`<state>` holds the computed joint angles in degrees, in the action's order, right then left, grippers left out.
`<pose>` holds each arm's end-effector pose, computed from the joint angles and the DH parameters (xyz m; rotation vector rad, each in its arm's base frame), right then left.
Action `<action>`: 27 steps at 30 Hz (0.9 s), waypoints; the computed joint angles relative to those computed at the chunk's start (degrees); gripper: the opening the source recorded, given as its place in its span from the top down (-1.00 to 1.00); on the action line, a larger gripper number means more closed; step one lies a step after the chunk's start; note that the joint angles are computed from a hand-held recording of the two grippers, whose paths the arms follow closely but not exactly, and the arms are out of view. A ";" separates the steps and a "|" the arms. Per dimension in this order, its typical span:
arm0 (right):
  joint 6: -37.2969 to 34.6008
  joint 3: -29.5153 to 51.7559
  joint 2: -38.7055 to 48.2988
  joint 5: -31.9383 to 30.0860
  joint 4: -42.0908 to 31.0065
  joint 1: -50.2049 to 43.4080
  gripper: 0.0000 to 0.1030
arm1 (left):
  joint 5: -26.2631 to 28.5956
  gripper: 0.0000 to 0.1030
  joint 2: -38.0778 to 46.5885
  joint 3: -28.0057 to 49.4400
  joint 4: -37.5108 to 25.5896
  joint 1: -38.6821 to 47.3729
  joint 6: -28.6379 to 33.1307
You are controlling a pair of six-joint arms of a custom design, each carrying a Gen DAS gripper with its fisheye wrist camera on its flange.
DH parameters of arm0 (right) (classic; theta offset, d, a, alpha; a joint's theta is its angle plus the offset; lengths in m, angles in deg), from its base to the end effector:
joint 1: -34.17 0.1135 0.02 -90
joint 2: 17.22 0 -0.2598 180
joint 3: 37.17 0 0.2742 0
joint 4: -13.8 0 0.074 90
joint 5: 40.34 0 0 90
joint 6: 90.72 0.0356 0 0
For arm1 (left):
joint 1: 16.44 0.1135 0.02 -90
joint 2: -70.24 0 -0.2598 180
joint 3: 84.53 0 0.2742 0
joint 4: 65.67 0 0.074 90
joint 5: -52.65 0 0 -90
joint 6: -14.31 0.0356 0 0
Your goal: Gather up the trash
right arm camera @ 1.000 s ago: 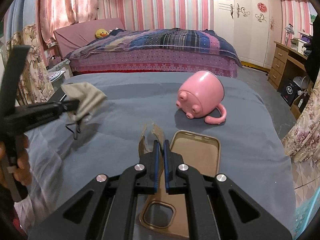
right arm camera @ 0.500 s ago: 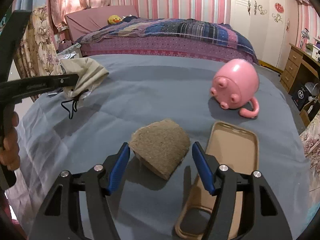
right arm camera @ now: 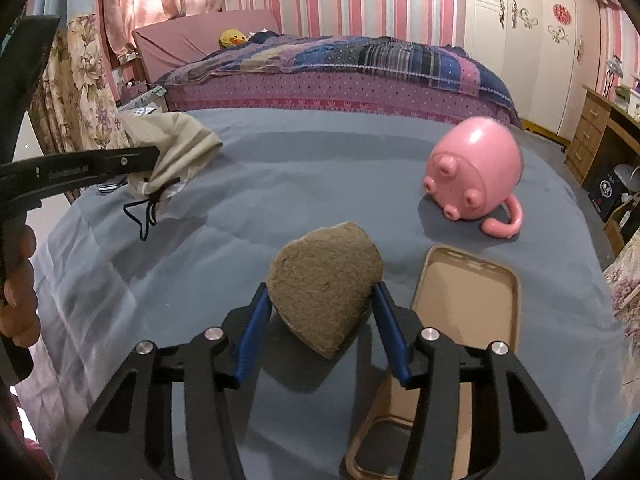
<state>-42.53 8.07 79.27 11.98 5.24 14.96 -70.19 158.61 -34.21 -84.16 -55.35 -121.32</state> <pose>0.2644 -0.0691 0.0695 -0.6708 2.2560 0.3680 0.2345 -0.1645 0.1175 -0.3439 2.3225 0.0372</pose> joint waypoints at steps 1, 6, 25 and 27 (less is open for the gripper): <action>-0.18 0.02 -0.56 -0.43 -0.50 -0.57 0.01 | -0.38 0.98 0.05 0.34 -0.36 -0.38 -0.08; -1.58 1.48 -4.52 -3.71 -5.70 -5.56 0.01 | -1.17 0.98 -1.08 0.88 -1.07 -1.91 -1.21; -18.50 18.09 -1.34 -12.81 -19.84 -38.98 0.01 | -4.38 0.98 17.85 26.31 -6.37 -17.75 1.80; -19.49 22.38 1.83 -13.53 -21.35 -42.30 0.01 | -4.65 0.97 20.82 29.82 -6.86 -19.21 1.86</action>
